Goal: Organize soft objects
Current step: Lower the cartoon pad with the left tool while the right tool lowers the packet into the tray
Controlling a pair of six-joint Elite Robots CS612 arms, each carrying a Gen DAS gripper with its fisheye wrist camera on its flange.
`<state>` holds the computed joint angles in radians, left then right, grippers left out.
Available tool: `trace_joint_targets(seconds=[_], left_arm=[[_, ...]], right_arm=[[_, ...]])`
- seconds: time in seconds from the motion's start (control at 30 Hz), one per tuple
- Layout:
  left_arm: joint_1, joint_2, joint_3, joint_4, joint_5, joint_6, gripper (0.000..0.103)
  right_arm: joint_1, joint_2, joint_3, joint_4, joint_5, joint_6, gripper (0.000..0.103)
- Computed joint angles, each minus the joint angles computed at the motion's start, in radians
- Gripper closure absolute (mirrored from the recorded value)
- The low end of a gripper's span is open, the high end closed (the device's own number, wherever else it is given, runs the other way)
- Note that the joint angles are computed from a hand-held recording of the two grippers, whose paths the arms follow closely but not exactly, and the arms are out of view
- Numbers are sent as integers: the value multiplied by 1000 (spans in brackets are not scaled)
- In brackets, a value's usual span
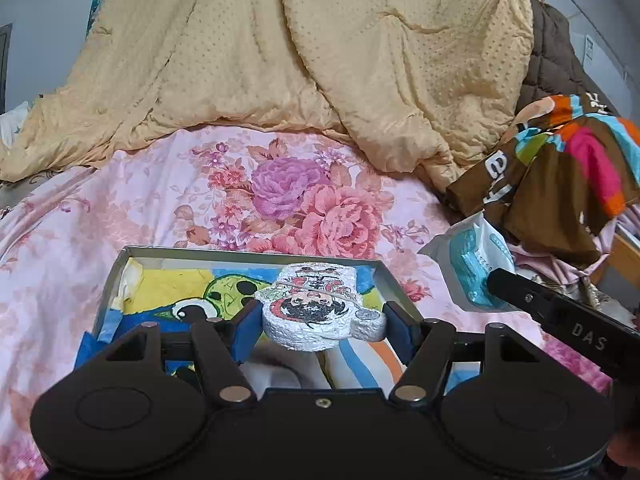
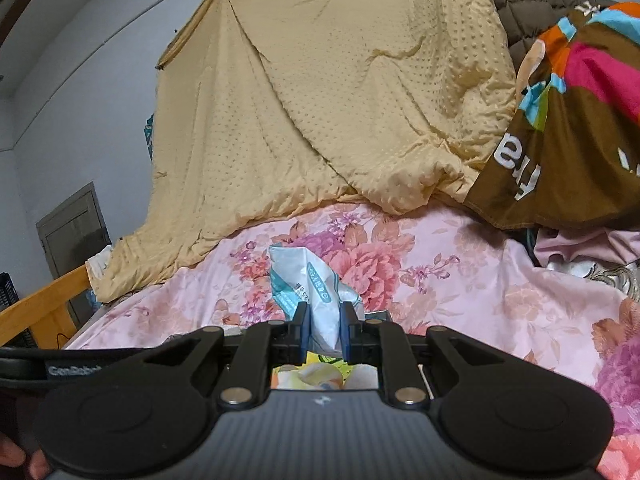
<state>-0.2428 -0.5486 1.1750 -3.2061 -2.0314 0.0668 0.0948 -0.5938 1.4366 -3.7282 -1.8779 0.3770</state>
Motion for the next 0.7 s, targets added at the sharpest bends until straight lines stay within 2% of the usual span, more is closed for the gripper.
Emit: trace_joint_targets(seconds=[0.3,0.7], left_arm=[[-32,29,-39,34,118,-34,36],[-43,46,-50,75,194,-36,36]], right_arm=[[-16,6,-21,117,68,35,85],[-27,8,-29,205,110,106,85]])
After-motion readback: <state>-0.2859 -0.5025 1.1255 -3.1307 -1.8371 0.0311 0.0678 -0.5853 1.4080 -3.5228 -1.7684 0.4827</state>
